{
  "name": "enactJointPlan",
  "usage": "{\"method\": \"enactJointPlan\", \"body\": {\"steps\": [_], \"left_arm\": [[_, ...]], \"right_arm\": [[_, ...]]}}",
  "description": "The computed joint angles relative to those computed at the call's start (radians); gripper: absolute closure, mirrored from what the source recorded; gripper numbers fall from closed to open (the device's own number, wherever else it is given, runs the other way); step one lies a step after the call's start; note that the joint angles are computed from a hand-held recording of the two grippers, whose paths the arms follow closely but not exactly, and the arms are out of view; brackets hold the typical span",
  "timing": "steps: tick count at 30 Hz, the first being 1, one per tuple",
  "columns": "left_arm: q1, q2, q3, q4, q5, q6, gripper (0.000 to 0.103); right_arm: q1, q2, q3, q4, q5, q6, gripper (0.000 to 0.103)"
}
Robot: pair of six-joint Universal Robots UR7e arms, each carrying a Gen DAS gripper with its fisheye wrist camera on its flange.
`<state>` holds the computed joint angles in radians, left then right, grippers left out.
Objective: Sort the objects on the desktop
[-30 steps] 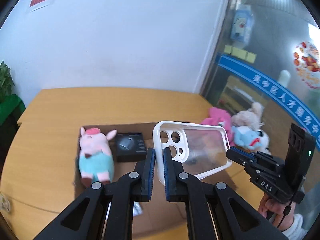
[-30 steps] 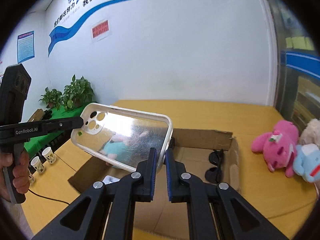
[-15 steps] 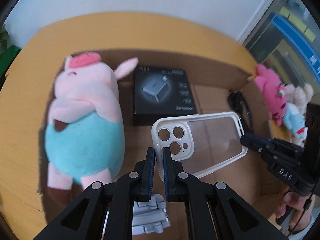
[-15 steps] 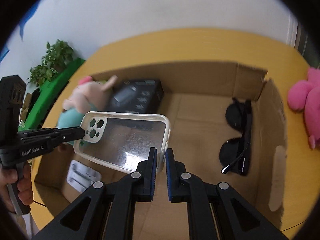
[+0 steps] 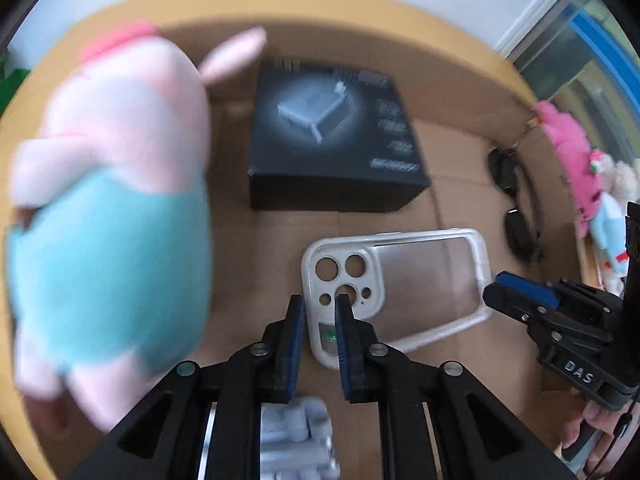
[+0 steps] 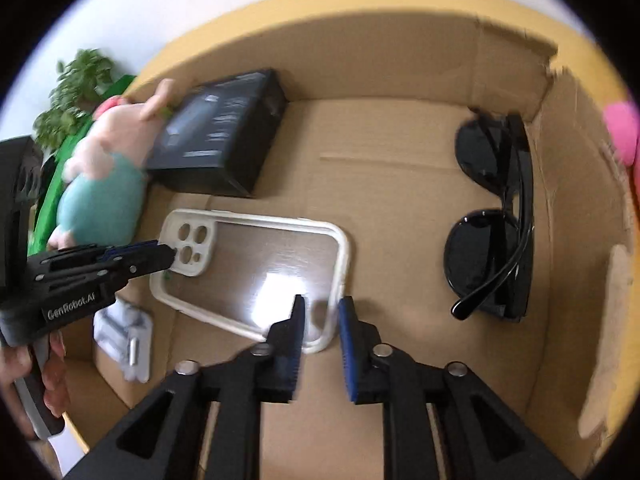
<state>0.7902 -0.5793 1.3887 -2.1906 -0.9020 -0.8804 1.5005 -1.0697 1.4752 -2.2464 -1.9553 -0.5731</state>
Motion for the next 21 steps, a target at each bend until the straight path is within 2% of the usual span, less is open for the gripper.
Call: {"method": "enactJointPlan", "body": {"steps": [1, 2, 3, 4, 5, 6, 7, 8, 11, 13, 16, 20, 21], "left_arm": [[-0.025, -0.024, 0.040, -0.033, 0.043, 0.007, 0.080], [-0.068, -0.062, 0.108, -0.082, 0.107, 0.005, 0.063], [-0.092, -0.083, 0.147, -0.113, 0.142, 0.002, 0.044], [-0.135, -0.119, 0.221, -0.178, 0.205, 0.002, 0.036], [-0.184, -0.153, 0.298, -0.244, 0.278, 0.002, 0.023], [-0.218, -0.172, 0.349, -0.289, 0.330, 0.003, 0.016], [-0.266, -0.198, 0.421, -0.338, 0.399, -0.016, 0.012], [-0.293, -0.210, 0.461, -0.368, 0.438, -0.036, 0.003], [-0.365, -0.222, 0.570, -0.449, 0.553, -0.134, 0.001], [-0.379, -0.194, 0.596, -0.499, 0.610, -0.144, 0.000], [-0.375, -0.151, 0.582, -0.409, 0.666, -0.240, 0.001], [-0.354, -0.082, 0.552, -0.332, 0.692, -0.320, 0.001], [-0.349, -0.063, 0.542, -0.353, 0.690, -0.312, 0.001]], "right_arm": [[0.007, -0.045, 0.052, -0.062, 0.017, -0.036, 0.061], [0.011, -0.089, 0.111, -0.143, 0.035, -0.072, 0.042], [0.012, -0.132, 0.161, -0.202, 0.061, -0.099, 0.033], [0.004, -0.213, 0.249, -0.291, 0.126, -0.134, 0.020], [-0.007, -0.272, 0.312, -0.348, 0.177, -0.154, 0.019], [-0.028, -0.347, 0.396, -0.419, 0.240, -0.182, 0.019], [-0.042, -0.393, 0.457, -0.486, 0.275, -0.199, 0.019], [-0.054, -0.422, 0.506, -0.549, 0.294, -0.210, 0.019], [-0.104, -0.469, 0.658, -0.789, 0.337, -0.271, 0.018], [-0.140, -0.458, 0.742, -0.952, 0.356, -0.324, 0.018], [-0.185, -0.427, 0.785, -1.086, 0.414, -0.361, 0.018], [-0.218, -0.401, 0.825, -1.183, 0.480, -0.377, 0.018], [-0.222, -0.396, 0.838, -1.224, 0.495, -0.377, 0.018]]}}
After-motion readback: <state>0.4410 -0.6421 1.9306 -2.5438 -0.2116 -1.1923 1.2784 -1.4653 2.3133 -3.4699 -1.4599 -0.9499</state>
